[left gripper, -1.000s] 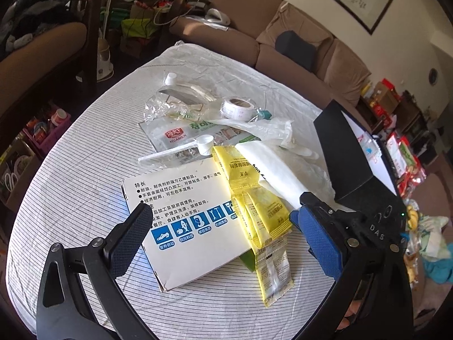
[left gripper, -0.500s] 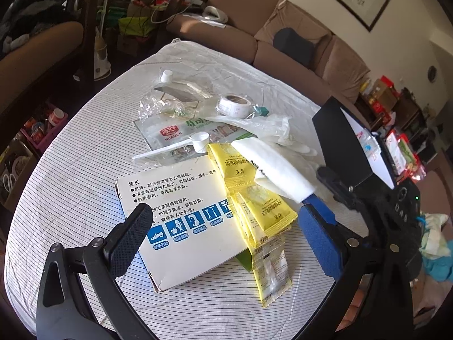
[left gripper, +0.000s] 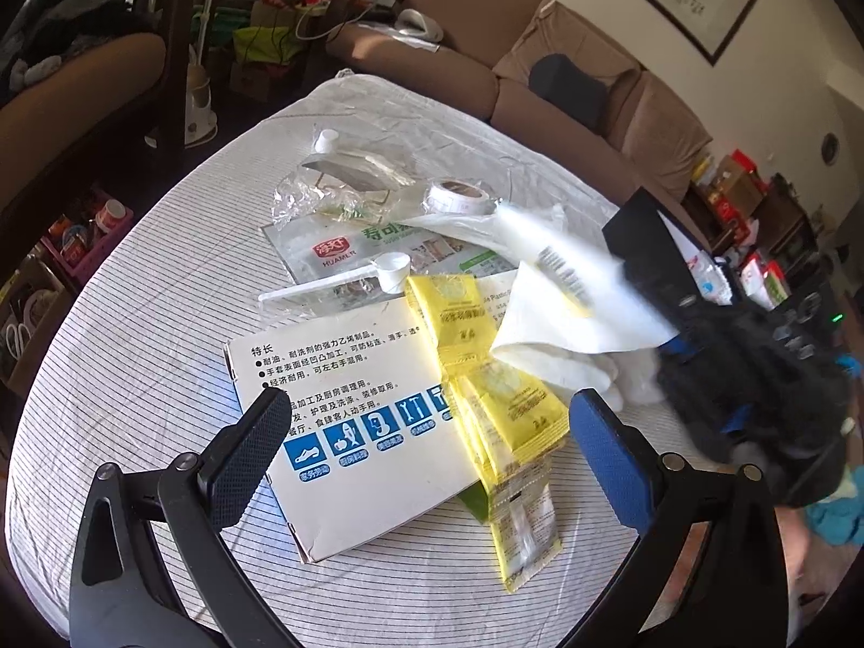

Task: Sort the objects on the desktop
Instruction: 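Lift the white glove bag up off the table with the right gripper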

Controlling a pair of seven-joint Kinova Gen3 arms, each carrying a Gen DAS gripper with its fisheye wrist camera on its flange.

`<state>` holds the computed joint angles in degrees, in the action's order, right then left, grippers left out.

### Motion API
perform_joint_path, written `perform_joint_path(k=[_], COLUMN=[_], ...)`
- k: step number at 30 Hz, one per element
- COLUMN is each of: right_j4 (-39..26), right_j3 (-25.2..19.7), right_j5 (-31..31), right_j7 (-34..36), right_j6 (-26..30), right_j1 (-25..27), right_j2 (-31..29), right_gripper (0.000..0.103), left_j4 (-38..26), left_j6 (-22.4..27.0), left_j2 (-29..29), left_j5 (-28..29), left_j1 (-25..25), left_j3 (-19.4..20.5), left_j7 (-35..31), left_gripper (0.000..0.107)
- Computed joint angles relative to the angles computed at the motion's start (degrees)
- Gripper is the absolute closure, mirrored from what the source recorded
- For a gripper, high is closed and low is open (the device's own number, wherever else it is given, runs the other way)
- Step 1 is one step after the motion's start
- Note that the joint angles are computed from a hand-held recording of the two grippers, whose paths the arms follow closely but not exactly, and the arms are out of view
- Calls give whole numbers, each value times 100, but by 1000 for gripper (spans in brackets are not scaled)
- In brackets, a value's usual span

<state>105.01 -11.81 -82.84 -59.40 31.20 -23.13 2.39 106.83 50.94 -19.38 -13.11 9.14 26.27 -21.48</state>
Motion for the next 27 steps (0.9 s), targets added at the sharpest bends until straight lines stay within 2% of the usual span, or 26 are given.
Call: perform_joint_path(k=[5,9,13,15,17,21,25,27], right_j4=[-979,-1796,-2445,-2670,-2938,-3419,-3845,-4001], right_j3=[426,1480,2542,3073,3604,4666,5726,6112], right_j5=[1165,2004,2022,1739,1635,1448,1029,722], right_j7=[-507,-1247,-1564,-1647,-1783,-1965,-1950,-1883], right_j6=[1066,1998,2930,3396,3862,4794,5726,6192], right_j1=[127,-452,-874,-1069,-1294,-1695,-2080,-2065], right_j2=[-295,-619,-819,-845,-878,-886,-772,-699], right_gripper=[96,96,96,96,96,96,96,96], left_j4=[115,310,318,78,-395,-1457,-2519,-3049], left_j6=[-404,-1197,-1851,-1851,-1478,-898,-757,-688], left_j2=[-180,-438,-430,-269,-118,245,842,1219], left_j5=[-147,-221,-31,1,-121,-817,-1749,-2215], left_j1=[-62,-102,-191,-100,-293,-553,-934,-1063], left_j3=[74,155,336,481,956,1871,2891,3422], left_j7=[-32,-302,-751,-1037,-1228,-1535,-1808,-2080], left_gripper=[4,4,4,4,4,4,4,4])
